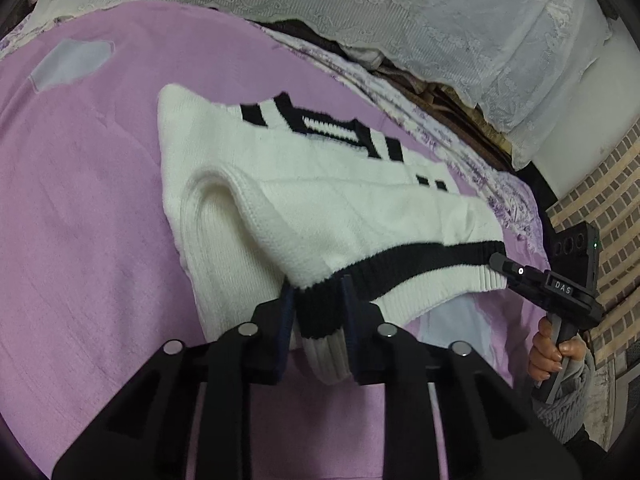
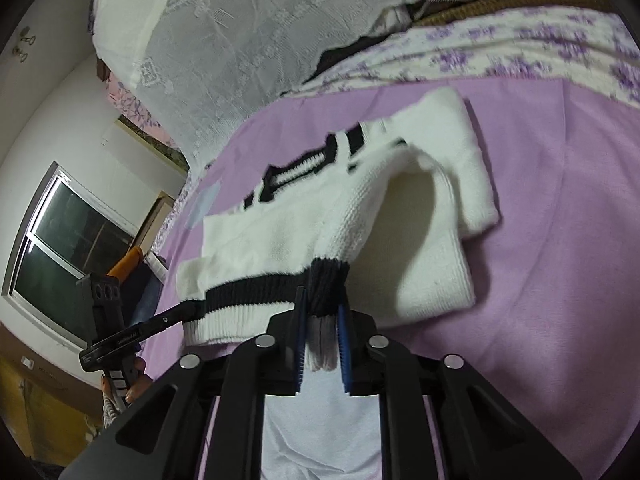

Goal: Fold small clothes

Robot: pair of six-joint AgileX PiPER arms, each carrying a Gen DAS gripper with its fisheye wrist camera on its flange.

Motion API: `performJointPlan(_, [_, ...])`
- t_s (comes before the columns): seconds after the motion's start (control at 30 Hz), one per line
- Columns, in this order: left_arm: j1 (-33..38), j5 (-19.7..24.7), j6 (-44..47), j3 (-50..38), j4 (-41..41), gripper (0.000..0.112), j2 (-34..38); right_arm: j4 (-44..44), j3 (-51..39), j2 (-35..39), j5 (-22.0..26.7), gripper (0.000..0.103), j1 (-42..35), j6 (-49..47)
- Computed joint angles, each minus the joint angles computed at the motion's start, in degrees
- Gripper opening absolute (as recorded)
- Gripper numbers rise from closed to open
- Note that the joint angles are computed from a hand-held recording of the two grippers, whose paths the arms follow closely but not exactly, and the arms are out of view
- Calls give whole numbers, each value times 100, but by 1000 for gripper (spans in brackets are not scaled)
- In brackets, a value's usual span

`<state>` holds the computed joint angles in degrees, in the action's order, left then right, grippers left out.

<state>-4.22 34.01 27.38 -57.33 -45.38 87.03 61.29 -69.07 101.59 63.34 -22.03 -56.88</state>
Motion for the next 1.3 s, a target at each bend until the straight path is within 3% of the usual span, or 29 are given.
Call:
performJointPlan(0.37, [44, -15, -935, -1245, 893, 17, 270, 314, -1488, 629, 45, 13, 354, 856])
performJointPlan(0.57, [197, 200, -1376, -2274, 1130, 17, 1059, 226, -2813, 1471, -126, 13, 678, 1783])
performJointPlan(0.73, [407, 626, -1961, -3379, 1234, 19, 2084, -11, -4307, 2526, -336, 13, 923, 2938])
performJointPlan(0.77, [464, 724, -2036, -3541, 1171, 20, 2276, -92, -4510, 2688, -371, 16, 969, 3109])
performJointPlan(0.87, [663, 847, -1948, -3717, 721, 20, 2755, -274, -4896, 3129, -687, 38, 1064, 3586])
performJointPlan(0.93, [740, 905, -1711, -3688, 458, 21, 2792, 147, -4723, 3195, -841, 38, 988, 3289])
performJointPlan(1.0, [815, 856, -1287, -3559, 76, 28, 2660, 455, -4488, 3082, -961, 40, 904, 2999])
performJointPlan(1.03, [813, 694, -1177, -3402, -4, 47, 2524, 642, -4215, 2890, -1154, 40, 876, 2678])
performJointPlan(1.07, [778, 356, -1204, -3169, 80, 73, 2310, 707, -4070, 2760, -1281, 40, 872, 2433])
performJointPlan(1.13, [742, -381, -1135, -2645, 93, 90, 1843, 704, -3810, 2530, -1511, 40, 900, 2104])
performJointPlan(1.2, [826, -404, -848, -2519, -178, 90, 1688, 769, -3620, 2377, -1590, 36, 953, 1820])
performJointPlan(1.3, [696, -420, -1092, -2575, 242, 89, 1694, 443, -3767, 2401, -1385, 33, 1158, 1808])
